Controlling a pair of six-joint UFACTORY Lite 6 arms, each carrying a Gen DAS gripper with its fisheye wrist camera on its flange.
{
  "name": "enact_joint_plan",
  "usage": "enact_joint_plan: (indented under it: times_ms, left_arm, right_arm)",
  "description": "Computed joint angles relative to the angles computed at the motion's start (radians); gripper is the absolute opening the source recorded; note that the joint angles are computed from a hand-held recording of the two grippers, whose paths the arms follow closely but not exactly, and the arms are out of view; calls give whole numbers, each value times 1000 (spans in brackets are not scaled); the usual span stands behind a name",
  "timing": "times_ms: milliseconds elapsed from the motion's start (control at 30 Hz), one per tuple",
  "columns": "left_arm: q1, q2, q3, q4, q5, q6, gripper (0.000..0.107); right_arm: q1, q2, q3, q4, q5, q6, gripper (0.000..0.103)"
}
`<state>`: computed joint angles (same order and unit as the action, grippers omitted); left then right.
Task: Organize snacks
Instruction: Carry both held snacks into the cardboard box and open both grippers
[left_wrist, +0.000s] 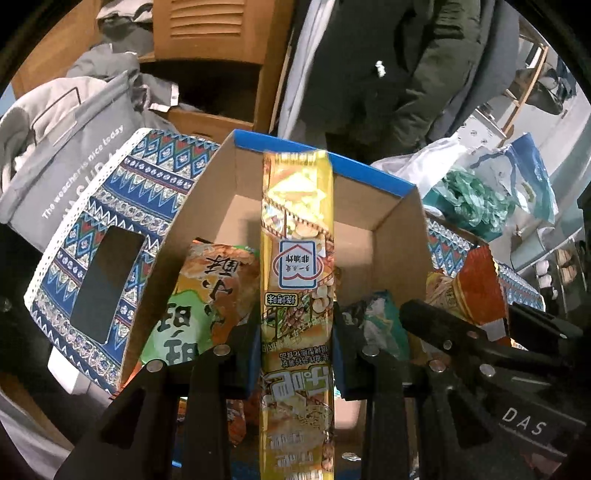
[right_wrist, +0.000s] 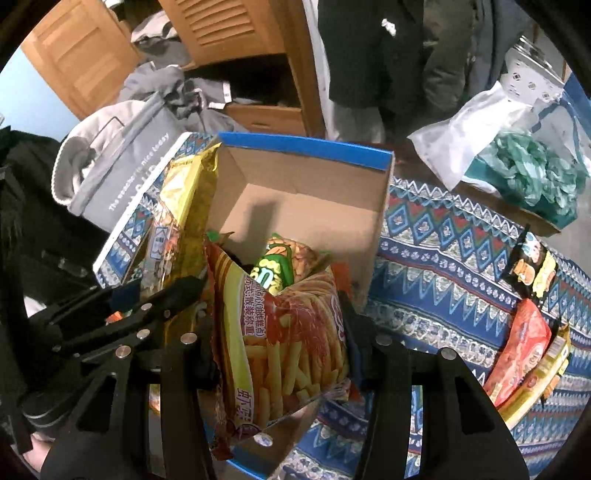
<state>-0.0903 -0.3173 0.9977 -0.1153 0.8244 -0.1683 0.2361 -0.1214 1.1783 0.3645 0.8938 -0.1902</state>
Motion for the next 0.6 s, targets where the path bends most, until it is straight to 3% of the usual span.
enact_joint_plan:
  times_ms: [233,500,600]
  left_arm:
    - [16,-10,4,29,-5,-6,33]
    - [88,-14,4,-66,24,57,45]
    - [68,-21,15,-30,30,16,51]
  right_arm:
    - [17,43,10,19,-10,10,54]
    - [6,36,13,17,-6,17,68]
    - [1,23,10,7,-3,24,71]
